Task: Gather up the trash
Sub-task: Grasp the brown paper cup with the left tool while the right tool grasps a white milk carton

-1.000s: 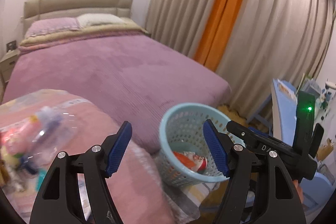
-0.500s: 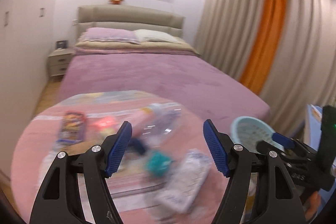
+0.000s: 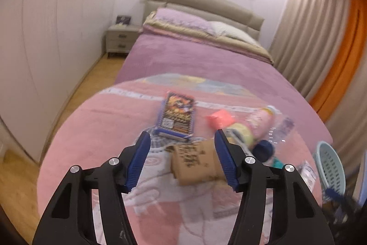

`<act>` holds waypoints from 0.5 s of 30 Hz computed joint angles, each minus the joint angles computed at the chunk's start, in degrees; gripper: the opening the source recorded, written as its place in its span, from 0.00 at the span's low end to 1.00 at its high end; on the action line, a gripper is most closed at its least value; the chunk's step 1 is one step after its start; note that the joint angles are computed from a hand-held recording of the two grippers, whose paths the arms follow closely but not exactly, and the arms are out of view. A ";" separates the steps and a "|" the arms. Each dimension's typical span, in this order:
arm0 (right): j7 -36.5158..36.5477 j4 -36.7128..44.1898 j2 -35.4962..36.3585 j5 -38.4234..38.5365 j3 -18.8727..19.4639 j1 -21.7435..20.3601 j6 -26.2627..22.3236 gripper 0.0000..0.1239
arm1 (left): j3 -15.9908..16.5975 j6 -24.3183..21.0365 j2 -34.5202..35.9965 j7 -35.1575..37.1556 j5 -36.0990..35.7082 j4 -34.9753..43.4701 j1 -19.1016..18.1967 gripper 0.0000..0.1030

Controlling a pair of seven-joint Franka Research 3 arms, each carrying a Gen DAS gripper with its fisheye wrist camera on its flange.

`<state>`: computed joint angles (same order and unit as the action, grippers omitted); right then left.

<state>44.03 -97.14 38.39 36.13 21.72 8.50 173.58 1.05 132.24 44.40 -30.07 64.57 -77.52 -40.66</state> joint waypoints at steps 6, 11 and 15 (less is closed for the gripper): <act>9.16 3.02 2.18 -3.16 -6.88 7.31 -1.38 0.71 | 0.42 9.89 0.14 -3.77 2.13 -2.21 2.66 0.53; 16.14 6.14 4.34 -8.68 -11.01 10.18 -4.20 0.71 | 2.01 16.47 2.31 -5.51 3.79 -0.90 2.30 0.40; 19.00 4.49 3.32 -11.29 -12.44 10.44 -3.63 0.71 | 3.68 19.98 1.91 -9.01 6.60 -1.99 0.98 0.40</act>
